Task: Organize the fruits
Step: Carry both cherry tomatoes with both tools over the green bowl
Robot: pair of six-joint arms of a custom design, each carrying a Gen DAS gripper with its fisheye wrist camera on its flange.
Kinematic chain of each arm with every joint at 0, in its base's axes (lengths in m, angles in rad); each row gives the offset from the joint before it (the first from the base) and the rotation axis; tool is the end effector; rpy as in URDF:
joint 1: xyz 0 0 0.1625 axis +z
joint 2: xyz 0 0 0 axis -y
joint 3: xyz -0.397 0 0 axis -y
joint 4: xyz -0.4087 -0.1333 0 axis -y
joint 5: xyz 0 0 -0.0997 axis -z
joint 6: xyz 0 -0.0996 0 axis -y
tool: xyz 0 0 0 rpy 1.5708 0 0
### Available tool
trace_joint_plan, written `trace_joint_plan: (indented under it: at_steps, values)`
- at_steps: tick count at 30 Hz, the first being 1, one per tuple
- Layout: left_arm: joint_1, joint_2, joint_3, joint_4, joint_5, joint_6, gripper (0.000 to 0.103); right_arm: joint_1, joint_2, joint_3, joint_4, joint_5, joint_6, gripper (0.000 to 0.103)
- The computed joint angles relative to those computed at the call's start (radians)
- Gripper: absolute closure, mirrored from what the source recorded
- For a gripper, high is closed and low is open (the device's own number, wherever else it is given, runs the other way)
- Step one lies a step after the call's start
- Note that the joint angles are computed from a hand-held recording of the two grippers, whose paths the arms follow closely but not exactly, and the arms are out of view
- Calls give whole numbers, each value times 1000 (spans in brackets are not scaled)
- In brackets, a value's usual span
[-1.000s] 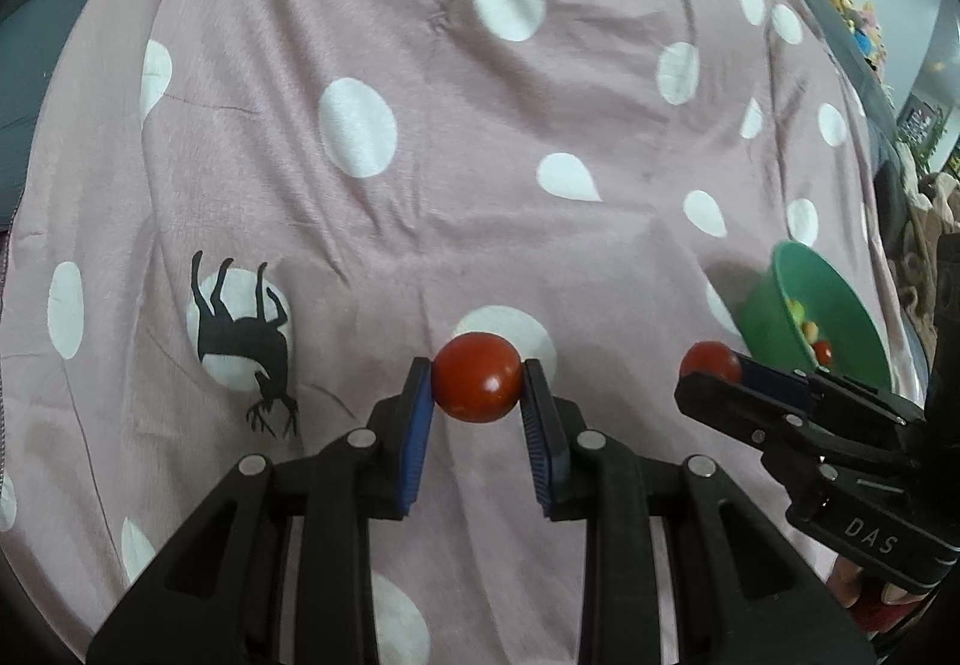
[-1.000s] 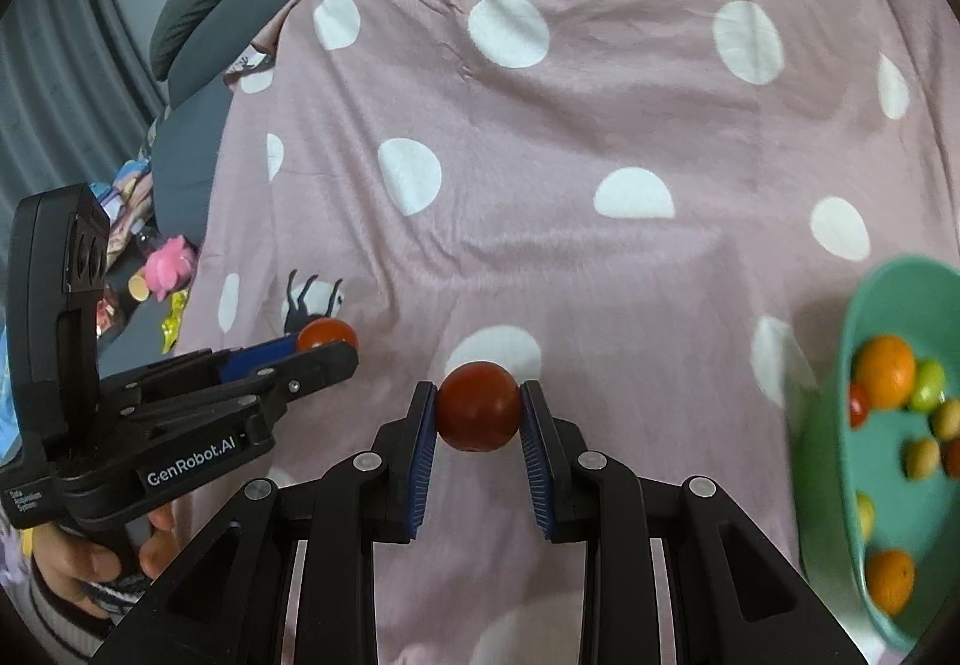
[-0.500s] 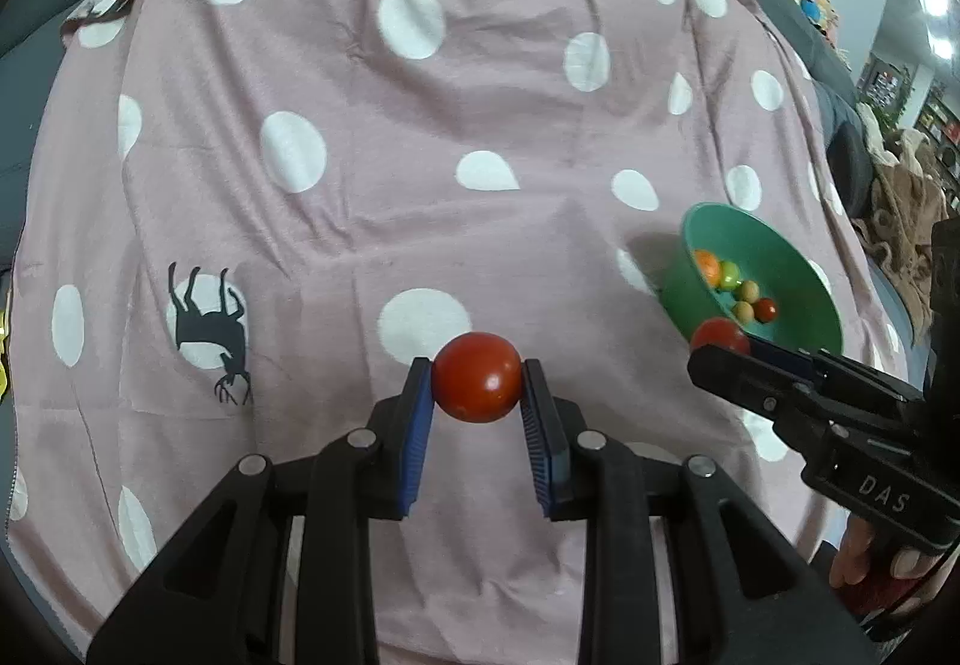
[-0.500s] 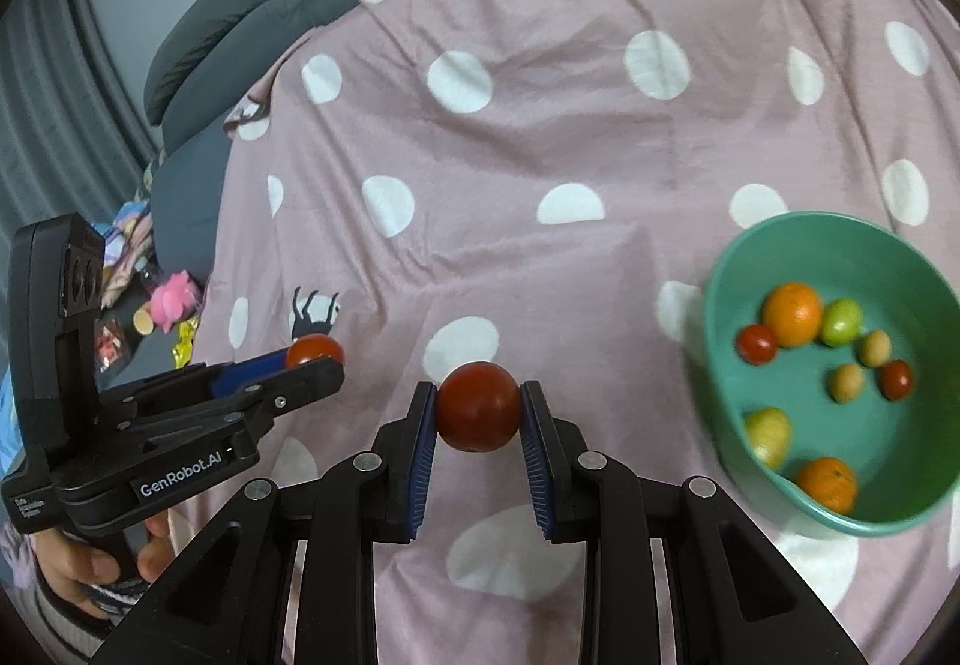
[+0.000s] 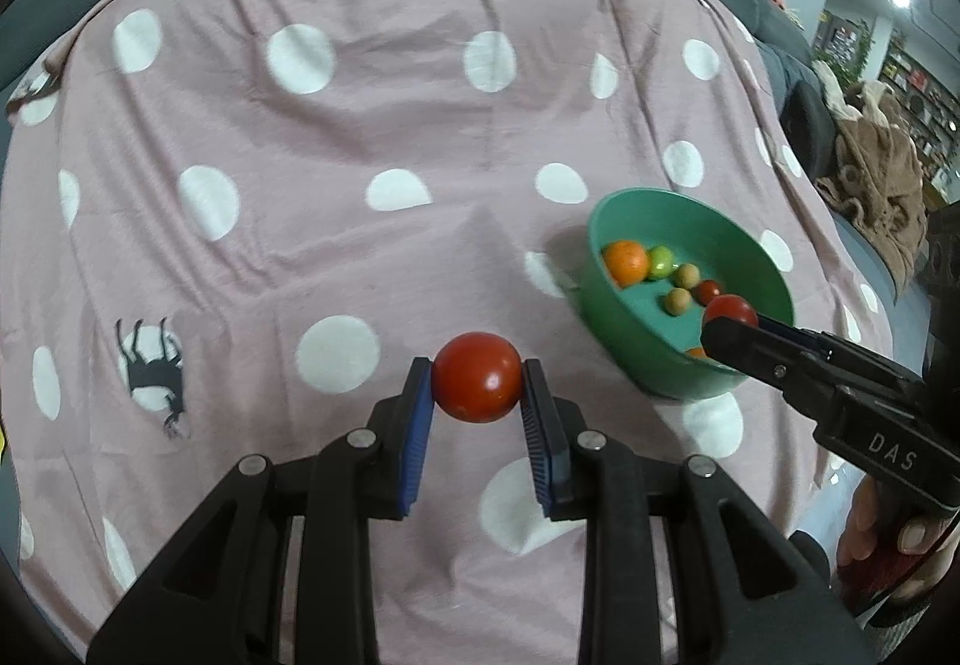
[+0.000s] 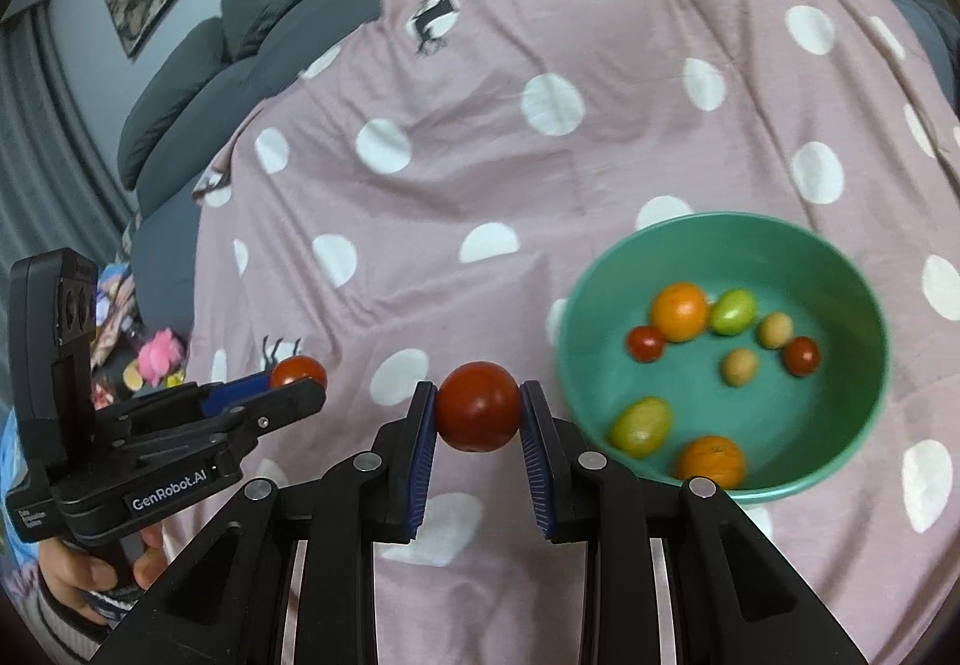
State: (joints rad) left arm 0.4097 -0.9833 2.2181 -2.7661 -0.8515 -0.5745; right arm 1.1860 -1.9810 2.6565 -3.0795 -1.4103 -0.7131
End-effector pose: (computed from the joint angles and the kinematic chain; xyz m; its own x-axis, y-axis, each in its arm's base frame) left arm -0.3349 -0.3623 0.0283 -0.7296 0.3716 -0.5741 0.6195 0.7147 -0.3246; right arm 0.0255 -0.3345 0.2787 -0.8907 -0.2104 0.4029 -0.4367 0.6421 -0.6301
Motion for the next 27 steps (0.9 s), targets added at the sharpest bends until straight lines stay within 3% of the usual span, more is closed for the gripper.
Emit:
trace_joint_plan:
  at_steps: [19, 27]
  values:
    - [30, 347, -344, -2, -149, 201, 74, -204, -63, -82, 46, 60, -6, 74]
    - [49, 416, -426, 54, -148, 224, 74, -206, 4, -129, 31, 33, -11, 74]
